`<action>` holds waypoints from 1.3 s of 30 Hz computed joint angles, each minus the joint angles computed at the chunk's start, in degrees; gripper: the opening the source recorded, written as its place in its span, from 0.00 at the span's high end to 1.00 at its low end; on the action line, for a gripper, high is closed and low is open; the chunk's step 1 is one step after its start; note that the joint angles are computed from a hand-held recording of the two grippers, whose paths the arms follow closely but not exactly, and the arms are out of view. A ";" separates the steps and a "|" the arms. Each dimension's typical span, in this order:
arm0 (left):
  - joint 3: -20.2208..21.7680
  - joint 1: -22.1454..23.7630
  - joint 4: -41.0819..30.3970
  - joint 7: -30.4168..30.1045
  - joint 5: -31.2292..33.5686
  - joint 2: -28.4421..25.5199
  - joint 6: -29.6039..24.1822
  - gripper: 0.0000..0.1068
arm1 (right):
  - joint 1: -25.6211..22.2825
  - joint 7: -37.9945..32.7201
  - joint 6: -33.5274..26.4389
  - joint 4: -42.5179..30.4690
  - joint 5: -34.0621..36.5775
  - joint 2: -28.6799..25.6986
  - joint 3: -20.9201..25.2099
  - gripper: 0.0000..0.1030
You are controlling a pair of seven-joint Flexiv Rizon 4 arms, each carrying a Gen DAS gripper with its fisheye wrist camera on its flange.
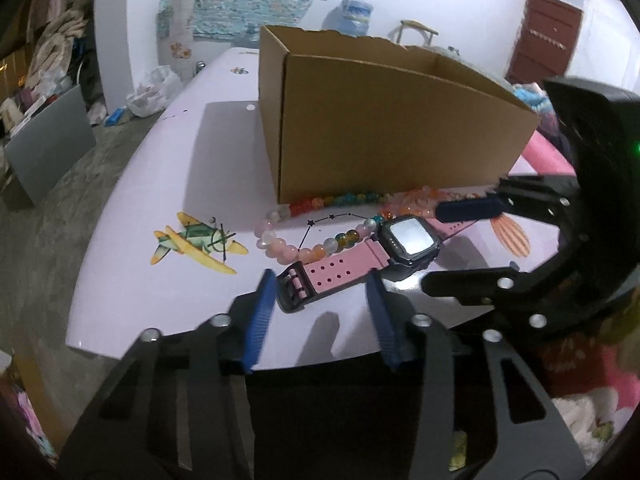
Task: Organize jewelry
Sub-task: 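Close the left gripper on the pink watch strap while the right gripper grips the watch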
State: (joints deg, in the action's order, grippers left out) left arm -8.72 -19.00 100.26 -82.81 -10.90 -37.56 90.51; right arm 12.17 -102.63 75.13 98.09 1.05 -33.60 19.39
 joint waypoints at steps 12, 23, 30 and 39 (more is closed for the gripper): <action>1.67 -1.66 -0.84 3.95 2.85 -1.06 2.22 0.68 | 0.97 -2.96 -5.32 -1.34 -2.83 -0.30 -1.11 0.47; 14.63 -12.94 -3.15 6.31 8.27 -1.27 -0.59 0.57 | -3.28 -5.85 -16.67 -6.14 7.66 0.21 2.69 0.47; 28.06 -23.21 -9.07 0.11 16.72 -4.95 -2.72 0.58 | -5.74 -9.87 -31.22 -15.66 18.39 -2.26 2.92 0.47; 15.83 -13.17 -8.07 1.09 15.62 -2.79 -5.05 0.88 | -4.89 -10.99 -27.89 -12.29 26.69 0.28 0.17 0.47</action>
